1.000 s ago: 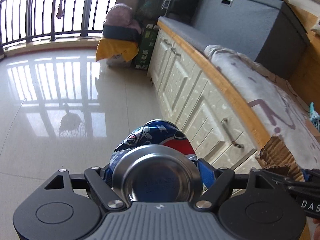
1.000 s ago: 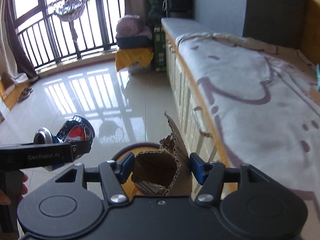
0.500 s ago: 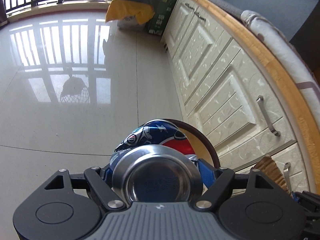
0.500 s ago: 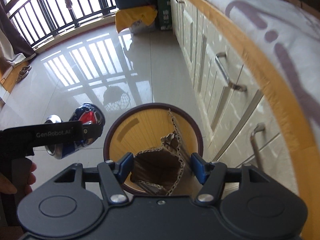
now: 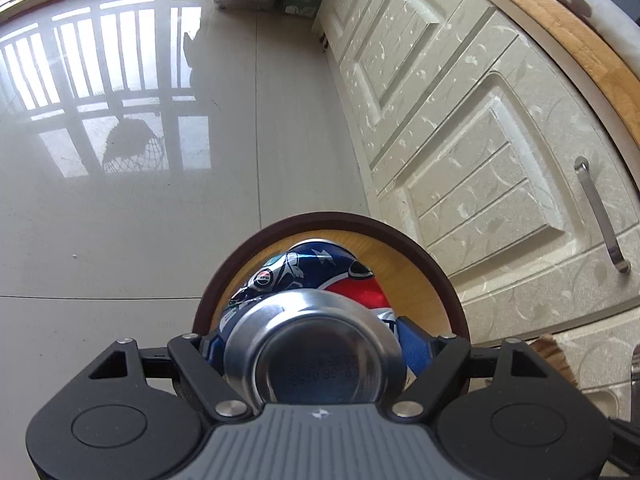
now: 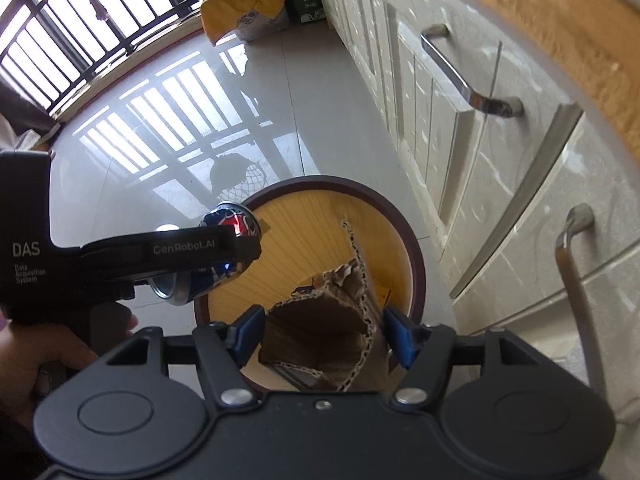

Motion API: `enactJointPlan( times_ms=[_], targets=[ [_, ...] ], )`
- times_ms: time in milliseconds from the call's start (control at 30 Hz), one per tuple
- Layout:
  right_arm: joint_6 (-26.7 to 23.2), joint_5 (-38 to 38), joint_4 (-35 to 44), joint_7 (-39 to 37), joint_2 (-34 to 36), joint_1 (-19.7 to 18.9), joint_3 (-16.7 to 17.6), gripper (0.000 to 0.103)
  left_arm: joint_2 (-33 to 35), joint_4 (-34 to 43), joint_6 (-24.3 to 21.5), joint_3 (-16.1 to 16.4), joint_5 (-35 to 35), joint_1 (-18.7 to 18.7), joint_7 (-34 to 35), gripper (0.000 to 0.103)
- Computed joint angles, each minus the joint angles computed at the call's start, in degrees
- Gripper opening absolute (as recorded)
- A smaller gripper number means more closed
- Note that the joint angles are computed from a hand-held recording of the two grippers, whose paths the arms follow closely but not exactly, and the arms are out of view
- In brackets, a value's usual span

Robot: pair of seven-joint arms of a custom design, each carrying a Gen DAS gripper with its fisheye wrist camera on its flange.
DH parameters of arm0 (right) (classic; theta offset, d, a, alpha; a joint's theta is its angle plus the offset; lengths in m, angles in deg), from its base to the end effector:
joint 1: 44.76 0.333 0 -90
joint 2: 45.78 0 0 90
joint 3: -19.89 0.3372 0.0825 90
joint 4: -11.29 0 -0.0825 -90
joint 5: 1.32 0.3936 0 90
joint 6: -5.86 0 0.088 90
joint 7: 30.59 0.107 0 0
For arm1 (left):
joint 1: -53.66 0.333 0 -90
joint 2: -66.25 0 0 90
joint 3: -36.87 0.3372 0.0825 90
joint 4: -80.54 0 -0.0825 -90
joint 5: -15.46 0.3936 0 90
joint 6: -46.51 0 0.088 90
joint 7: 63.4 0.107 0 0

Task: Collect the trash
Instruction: 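Open the left tool over the basket while the right tool opens too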

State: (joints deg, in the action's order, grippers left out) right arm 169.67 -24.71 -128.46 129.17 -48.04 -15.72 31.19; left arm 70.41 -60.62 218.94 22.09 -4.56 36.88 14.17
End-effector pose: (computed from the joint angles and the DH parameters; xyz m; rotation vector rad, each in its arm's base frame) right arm 0.3813 0.3527 0.3783 -1.7385 2.0114 -0.1719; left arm 0.4580 -0.2516 0.3297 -2.1305 2.1160 -0.7430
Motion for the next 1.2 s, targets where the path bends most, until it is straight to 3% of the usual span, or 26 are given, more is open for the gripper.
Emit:
enactJointPlan(
  times_ms=[67, 133, 267, 333, 400, 500, 1200],
  targets=[
    [1.7, 1.2, 0.0, -0.3, 1.0, -0.1, -0.3, 0.068, 1.2, 1.2, -0.9, -0.2, -1.6, 0.5, 0.8, 0.095],
    [3.0, 2.1, 0.1, -1.1, 1.9, -0.1, -0.4, 0.070, 2.0, 1.9, -1.2, -0.2, -2.1, 0.7, 1.5, 0.100],
    [6.5, 2.1, 0.4, -1.9, 3.7, 0.0, -0.7, 0.075, 2.3, 1.9, -1.9, 1.4, 2.5, 0.0, -1.3, 0.101],
    [7.5, 6.9, 0.7, -6.8, 4.7, 0.0, -0.1, 0.088, 2.1, 1.7, -2.2, 1.5, 3.4, 0.1, -1.8, 0.102],
    [6.8, 10.7, 1.1, -11.3, 5.5, 0.2, 0.6, 0.097, 1.7, 1.4, -2.6, 1.7, 4.4, 0.3, -2.1, 0.103],
    [4.1, 8.7, 2.0, -11.7, 5.8, 1.2, 0.1, 0.103, 0.8, 0.8, -3.6, 2.1, 7.2, 0.2, -3.1, 0.103],
    [-6.0, 5.0, 1.9, -14.6, 1.5, 2.0, 0.3, 0.103, -9.4, -4.8, -11.1, 0.8, 12.8, 2.4, -4.9, 0.103]
  ],
)
